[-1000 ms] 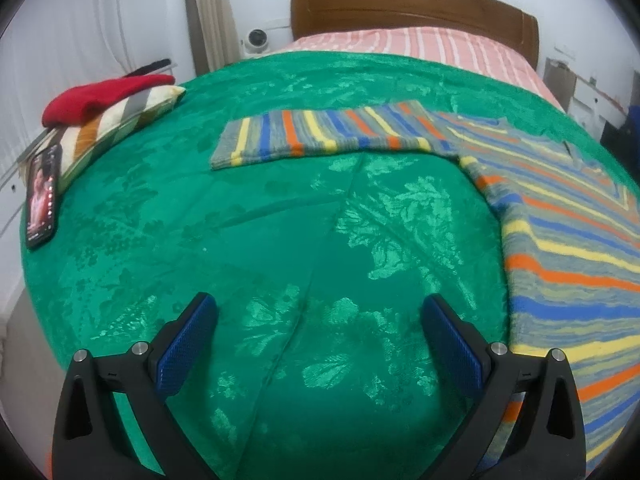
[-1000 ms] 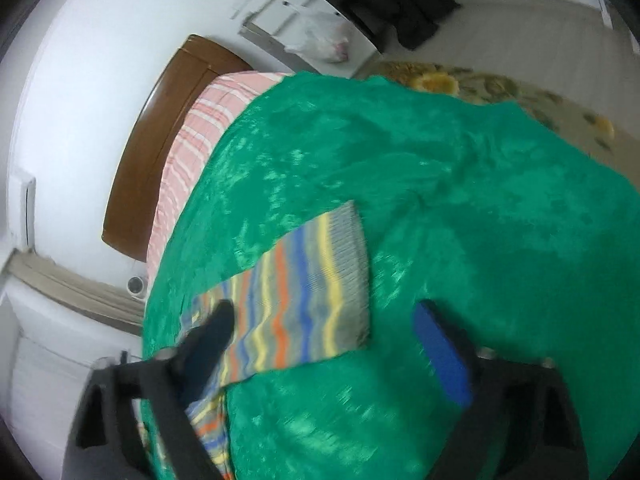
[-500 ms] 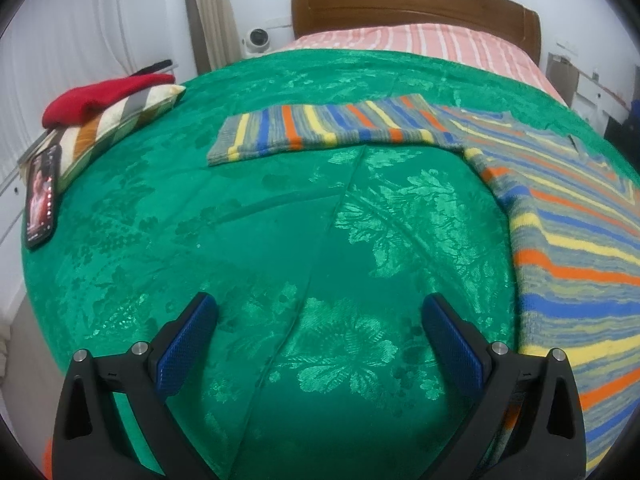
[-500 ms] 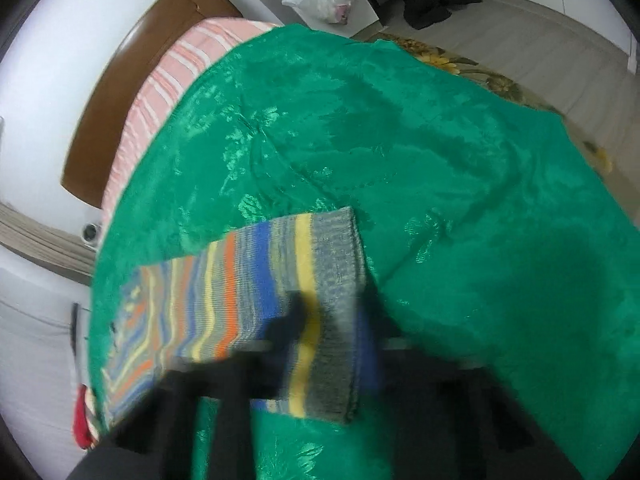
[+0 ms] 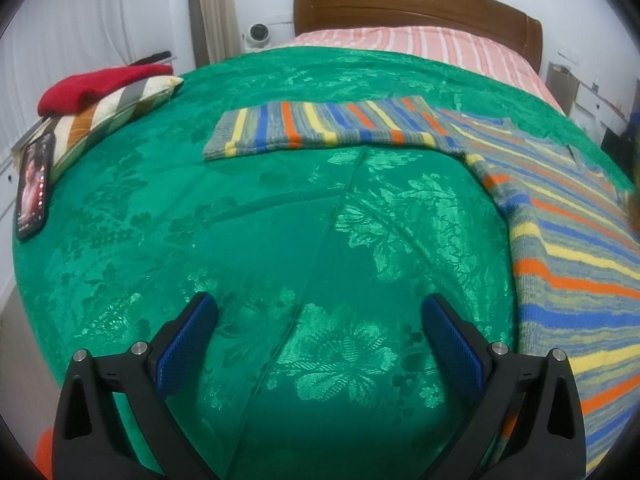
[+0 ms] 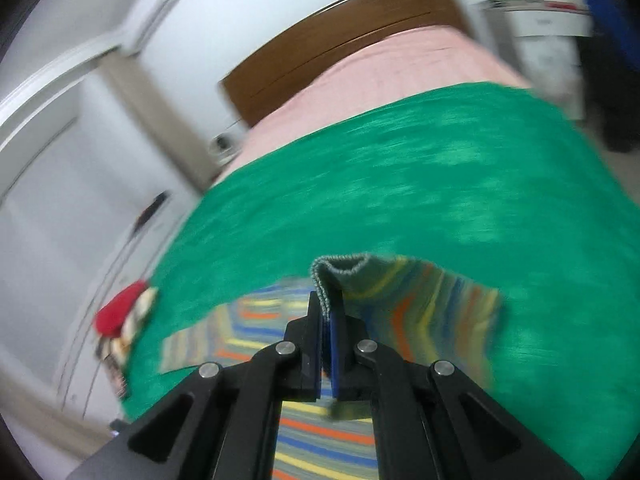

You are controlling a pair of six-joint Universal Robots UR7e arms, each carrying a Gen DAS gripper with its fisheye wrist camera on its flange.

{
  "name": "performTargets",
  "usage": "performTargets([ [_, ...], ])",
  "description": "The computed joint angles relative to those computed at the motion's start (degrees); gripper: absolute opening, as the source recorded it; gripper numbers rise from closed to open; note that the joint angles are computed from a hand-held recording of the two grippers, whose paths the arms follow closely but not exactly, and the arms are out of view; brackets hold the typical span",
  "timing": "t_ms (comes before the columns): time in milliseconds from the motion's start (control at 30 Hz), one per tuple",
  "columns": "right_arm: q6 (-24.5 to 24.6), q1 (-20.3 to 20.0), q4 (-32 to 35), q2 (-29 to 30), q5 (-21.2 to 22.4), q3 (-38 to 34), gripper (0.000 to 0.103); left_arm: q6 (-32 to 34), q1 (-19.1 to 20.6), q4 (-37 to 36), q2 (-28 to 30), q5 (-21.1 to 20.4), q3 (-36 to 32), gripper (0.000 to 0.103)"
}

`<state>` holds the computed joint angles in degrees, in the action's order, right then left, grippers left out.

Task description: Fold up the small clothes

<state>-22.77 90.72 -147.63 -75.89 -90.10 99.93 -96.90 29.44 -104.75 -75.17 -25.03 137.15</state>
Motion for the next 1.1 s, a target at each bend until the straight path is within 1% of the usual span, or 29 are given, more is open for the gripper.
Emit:
performTargets([
  [33, 0.6, 0.9, -0.4, 1.2, 0.2, 0.4, 0.008, 0.0, 0.0, 0.1, 0.0, 0.1, 0.0, 0.103],
  [67, 1.4, 1.7, -0.4, 3.1, 1.0, 0.3, 0.015, 0.1, 0.0, 0.1, 0.0, 0.1, 0.1, 0.103],
  [133, 3.6, 2.0, 1.5, 6.0, 3.2, 0.0, 0.070, 0.8, 0.0, -0.5, -0.3, 0.1, 0.3, 0.103],
  [167, 4.4, 1.7, 1.2, 6.3, 4.9, 0.6, 0.073, 1.0, 0.0, -0.8, -0.3, 0.1, 0.4, 0.103],
  [200, 5.0, 1.0, 0.2, 6.2, 7.7, 2.0, 0.073, 1.4, 0.0, -1.2, -0.3, 0.0, 0.5, 0.103],
  [233, 5.4, 0.5, 0.0, 5.6, 9.0, 3.2, 0.073, 1.5, 0.0, -1.4, -0.4, 0.0, 0.6, 0.103],
  [267, 5.5, -0.3, 0.3, 4.9, 9.7, 4.4, 0.073, 1.5, 0.0, -1.5, -0.4, -0.1, 0.5, 0.103],
  [300, 5.2, -0.8, 0.1, 4.3, 9.3, 5.2, 0.073, 1.5, 0.1, -1.5, -0.3, 0.0, 0.4, 0.103],
  [367, 3.2, -2.3, -1.5, 1.8, 6.8, 8.1, 0.073, 1.2, 0.2, -1.1, -0.1, -0.1, 0.2, 0.103],
  [433, 0.0, -4.0, -3.7, -1.2, 3.6, 10.9, 0.073, 0.9, 0.3, -0.6, 0.2, -0.1, -0.1, 0.103],
  [500, -4.2, -6.6, -7.4, -4.9, 0.1, 15.1, 0.073, 0.7, 0.3, -0.4, 0.4, 0.0, -0.2, 0.103],
  [567, -9.6, -9.1, -12.5, -7.8, -4.0, 18.8, 0.073, 0.5, 0.4, -0.2, 0.7, 0.0, -0.4, 0.103],
  [600, -12.0, -10.2, -14.9, -8.6, -5.4, 20.0, 0.073, 0.3, 0.3, 0.0, 0.7, 0.0, -0.4, 0.103],
  [633, -14.7, -12.1, -16.8, -10.3, -6.2, 21.7, 0.073, 0.0, 0.3, 0.3, 0.9, 0.1, -0.5, 0.103],
  [700, -17.4, -15.3, -18.5, -13.0, -6.2, 23.5, 0.073, -0.8, 0.2, 1.1, 1.1, 0.1, -0.6, 0.103],
  [833, -19.3, -20.4, -19.0, -17.5, -4.8, 25.8, 0.073, -2.6, -0.1, 3.1, 1.8, 0.2, -1.1, 0.103],
  [867, -20.6, -22.0, -20.0, -18.5, -4.0, 26.8, 0.073, -2.9, -0.2, 3.4, 1.9, 0.2, -1.2, 0.103],
  [933, -22.2, -23.8, -21.9, -19.0, -3.2, 27.7, 0.073, -3.4, -0.3, 3.9, 2.1, 0.3, -1.3, 0.103],
  [1100, -22.5, -26.4, -26.1, -18.3, -0.8, 30.0, 0.076, -4.3, -0.5, 4.5, 2.4, 0.4, -1.3, 0.103],
])
